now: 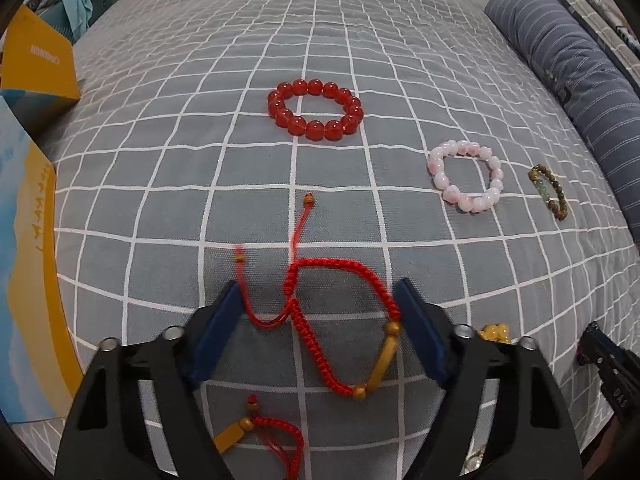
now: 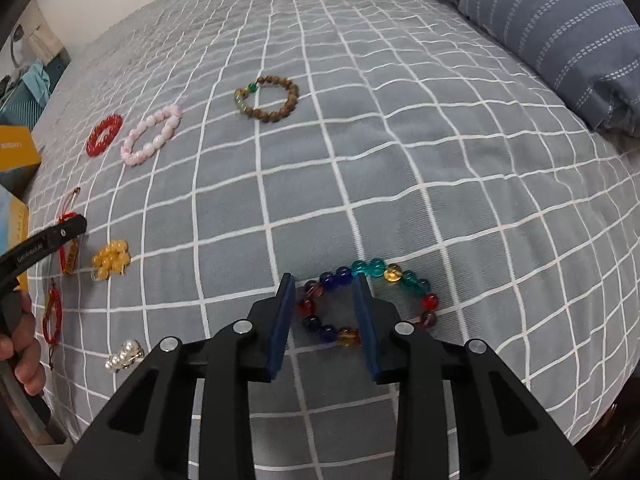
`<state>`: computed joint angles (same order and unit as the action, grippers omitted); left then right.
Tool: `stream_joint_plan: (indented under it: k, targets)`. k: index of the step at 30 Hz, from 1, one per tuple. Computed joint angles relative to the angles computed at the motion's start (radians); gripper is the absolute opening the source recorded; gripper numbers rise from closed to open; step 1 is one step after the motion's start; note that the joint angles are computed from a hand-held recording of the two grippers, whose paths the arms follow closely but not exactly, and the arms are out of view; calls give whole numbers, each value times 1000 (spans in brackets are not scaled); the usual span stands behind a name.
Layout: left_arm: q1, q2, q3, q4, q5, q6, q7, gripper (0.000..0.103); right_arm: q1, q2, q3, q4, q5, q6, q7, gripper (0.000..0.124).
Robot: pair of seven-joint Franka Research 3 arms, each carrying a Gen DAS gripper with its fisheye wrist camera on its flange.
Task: Organize jewelry
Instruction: 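Grasp the red cord bracelet with the left tool while the right tool grasps the multicolour bead bracelet, then carry both held bracelets over the open white cardboard box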
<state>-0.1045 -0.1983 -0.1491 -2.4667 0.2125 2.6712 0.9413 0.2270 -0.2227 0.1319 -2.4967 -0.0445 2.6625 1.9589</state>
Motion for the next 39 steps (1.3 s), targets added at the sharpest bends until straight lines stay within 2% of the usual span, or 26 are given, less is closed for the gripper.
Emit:
stream_joint_plan:
  k: [3,5,8,9,12,22,33,39]
  targets:
    - [-6,-8,6,-9,-19,9,14,56,-4,17,12,8,-29,-7,26,25]
    - [-11,-19,8,-18,-32,13,25,45,2,20,11,9,-33,-1,30,16]
    - [-20,-30,14,-28,-57,20,48,25,8,16,9,7,-34,8,26,10]
    - [-25,-33,18,-31,-69,22,62,17,7,15,11,6,-38,12,32,9]
    - [-36,-45,22,-40,-96,34,98,6,2,4,17,-1,-57,28,55,9]
    - [-38,-108,1,-67,-57,56,80,6,-21,-61,28,-40,-64,68,80,9]
    - [-15,-214,-48,-116,68,70,-26,6,-65,-145,71,-87,-85,119,123,9]
    - [-33,-273,-42,-141,83,64,-42,6,-84,-191,101,-105,-99,140,143,9]
